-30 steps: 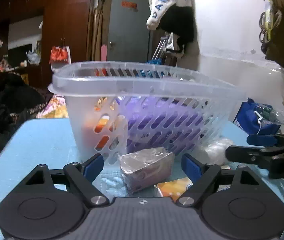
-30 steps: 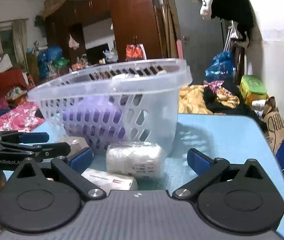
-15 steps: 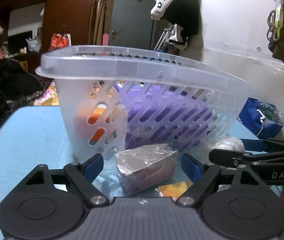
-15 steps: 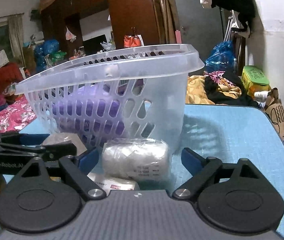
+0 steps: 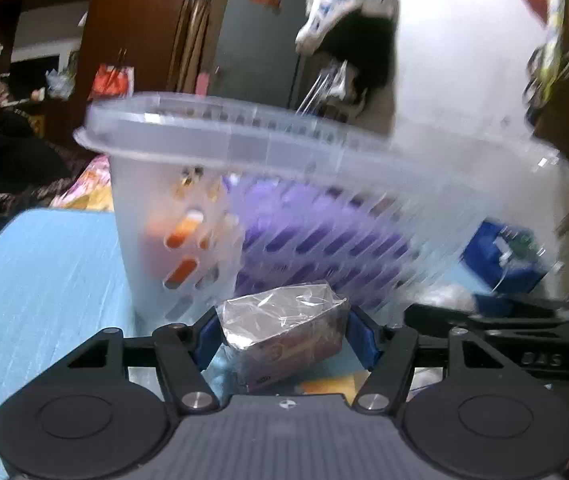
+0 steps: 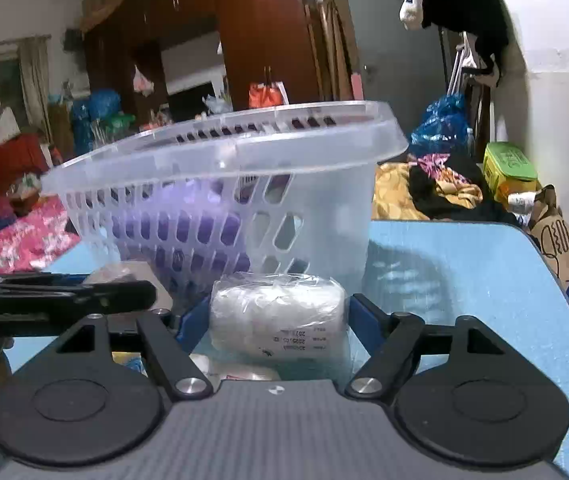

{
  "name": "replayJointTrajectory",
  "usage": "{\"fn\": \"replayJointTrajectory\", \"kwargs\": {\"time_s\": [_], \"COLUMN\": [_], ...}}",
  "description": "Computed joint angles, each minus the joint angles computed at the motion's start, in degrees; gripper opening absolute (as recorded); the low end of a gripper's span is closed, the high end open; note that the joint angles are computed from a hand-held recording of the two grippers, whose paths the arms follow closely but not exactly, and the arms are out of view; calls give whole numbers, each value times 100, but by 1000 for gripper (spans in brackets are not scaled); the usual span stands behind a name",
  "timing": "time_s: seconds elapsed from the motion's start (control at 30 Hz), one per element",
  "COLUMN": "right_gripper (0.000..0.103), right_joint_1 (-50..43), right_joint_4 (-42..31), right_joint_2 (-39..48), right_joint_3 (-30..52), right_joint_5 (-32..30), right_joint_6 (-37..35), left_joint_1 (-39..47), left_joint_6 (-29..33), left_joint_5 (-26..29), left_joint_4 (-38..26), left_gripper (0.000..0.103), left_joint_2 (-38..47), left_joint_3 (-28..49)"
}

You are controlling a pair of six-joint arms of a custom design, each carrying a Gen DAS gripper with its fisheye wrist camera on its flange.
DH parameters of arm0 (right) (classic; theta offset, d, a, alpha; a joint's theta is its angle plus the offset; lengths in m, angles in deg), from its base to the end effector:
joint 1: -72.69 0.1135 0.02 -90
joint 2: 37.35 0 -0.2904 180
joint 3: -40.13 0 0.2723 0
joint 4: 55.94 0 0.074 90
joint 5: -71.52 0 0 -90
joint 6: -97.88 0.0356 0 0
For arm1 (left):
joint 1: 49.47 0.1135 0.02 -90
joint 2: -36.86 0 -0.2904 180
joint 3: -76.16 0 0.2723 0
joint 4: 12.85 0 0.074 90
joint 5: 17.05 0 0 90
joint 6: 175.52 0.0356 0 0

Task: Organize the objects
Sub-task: 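Grasp the foil-wrapped box with the left gripper while the right gripper grasps the white wrapped roll, then carry the foil box with the left gripper while the right gripper carries the roll, both releasing into the basket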

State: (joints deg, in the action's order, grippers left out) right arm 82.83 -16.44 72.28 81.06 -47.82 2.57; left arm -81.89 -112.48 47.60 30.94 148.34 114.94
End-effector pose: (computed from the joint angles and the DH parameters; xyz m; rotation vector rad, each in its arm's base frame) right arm 0.3003 0.0714 0.0821 -0.5835 1.9753 0.5828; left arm 0.2616 -0.1481 0.0724 -0.1708 2.0212 -0.1949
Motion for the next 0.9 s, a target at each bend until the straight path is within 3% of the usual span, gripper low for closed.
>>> {"fn": "replayJointTrajectory", "kwargs": {"time_s": [0.1, 0.2, 0.43, 0.67, 0.9], "right_gripper": [77, 77, 76, 76, 76], "right_joint_1": [-97, -158, -64, -323, -556], "right_joint_4": [346, 718, 773, 1988, 2221], "right_joint_2": [50, 130, 155, 371, 488], "right_joint_3": [-99, -177, -160, -599, -601], "right_joint_5": [-195, -243, -138, -401, -738], "right_joint_6": [135, 321, 255, 437, 640], "left_joint_1": [10, -31, -138, -201, -266], "left_joint_6": [148, 262, 453, 628, 753], "left_joint_5": [193, 146, 125, 110, 40], "left_joint_4": [1293, 2011, 2487, 3075, 3266], "left_gripper": [68, 68, 68, 68, 68], "left_joint_2": [244, 483, 747, 888, 963], "left_joint_3": [-423, -553, -495, -683, -684]}}
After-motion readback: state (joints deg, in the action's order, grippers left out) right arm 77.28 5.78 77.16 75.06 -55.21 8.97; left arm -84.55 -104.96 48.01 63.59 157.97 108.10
